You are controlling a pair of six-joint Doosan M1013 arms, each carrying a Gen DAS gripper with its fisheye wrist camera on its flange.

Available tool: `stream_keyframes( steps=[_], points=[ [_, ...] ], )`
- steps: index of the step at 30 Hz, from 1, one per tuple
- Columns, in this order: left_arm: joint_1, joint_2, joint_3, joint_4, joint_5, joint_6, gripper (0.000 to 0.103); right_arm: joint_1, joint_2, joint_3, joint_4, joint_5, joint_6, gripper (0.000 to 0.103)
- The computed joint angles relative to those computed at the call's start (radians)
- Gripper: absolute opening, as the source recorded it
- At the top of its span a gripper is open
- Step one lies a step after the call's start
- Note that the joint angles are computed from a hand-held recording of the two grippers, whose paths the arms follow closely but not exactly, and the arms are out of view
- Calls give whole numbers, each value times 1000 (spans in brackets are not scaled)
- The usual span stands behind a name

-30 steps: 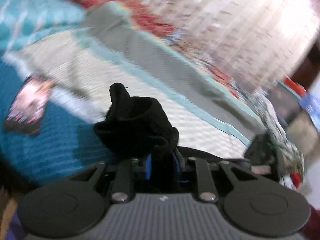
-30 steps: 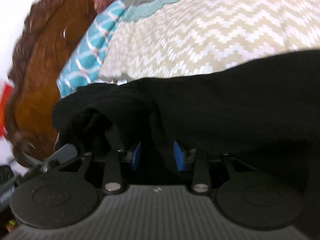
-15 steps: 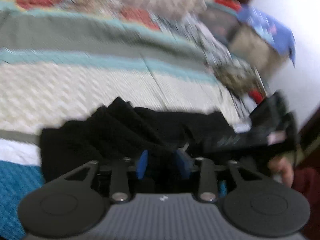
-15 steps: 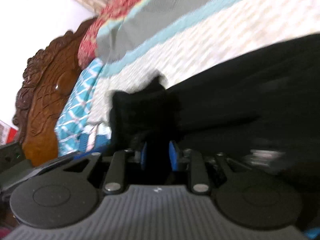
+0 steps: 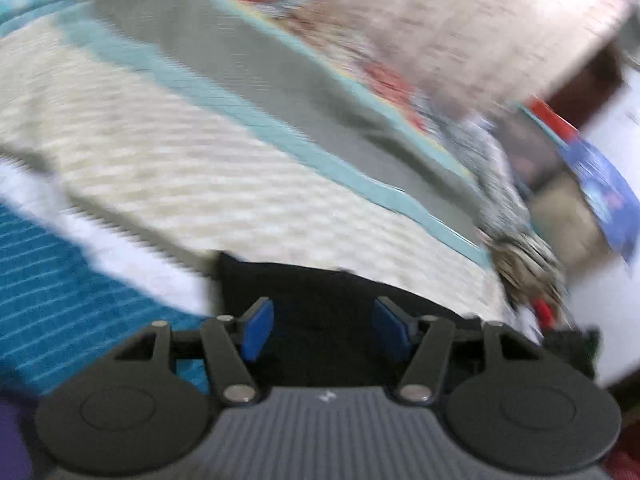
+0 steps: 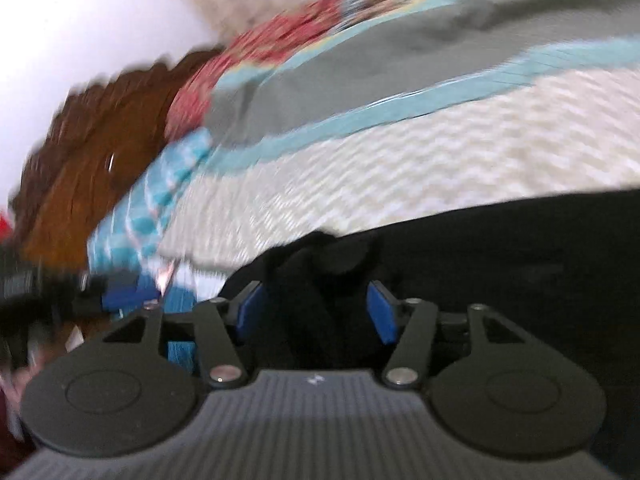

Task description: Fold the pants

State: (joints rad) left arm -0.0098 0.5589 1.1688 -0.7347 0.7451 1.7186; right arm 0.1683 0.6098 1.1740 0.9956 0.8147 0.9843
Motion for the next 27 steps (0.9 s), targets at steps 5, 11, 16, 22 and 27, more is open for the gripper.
stream_keyframes(
  steps=[5, 11, 16, 22, 27],
  points=[
    [5, 12, 8, 92, 20, -137, 57, 40, 35, -62, -232, 51, 71, 10],
    [-3, 22, 7, 86, 38, -101, 71, 1, -62, 58, -147, -44, 5, 10],
    [-41, 62, -45, 131, 72, -52, 90, 11, -33, 63, -390, 3, 295, 8],
    [-80, 118, -115, 289, 143, -111, 89, 10, -56, 82, -345, -53, 201, 13],
    [-86, 116, -109, 322, 138, -109, 89, -9, -39, 54, -158, -128, 102, 68]
  ],
)
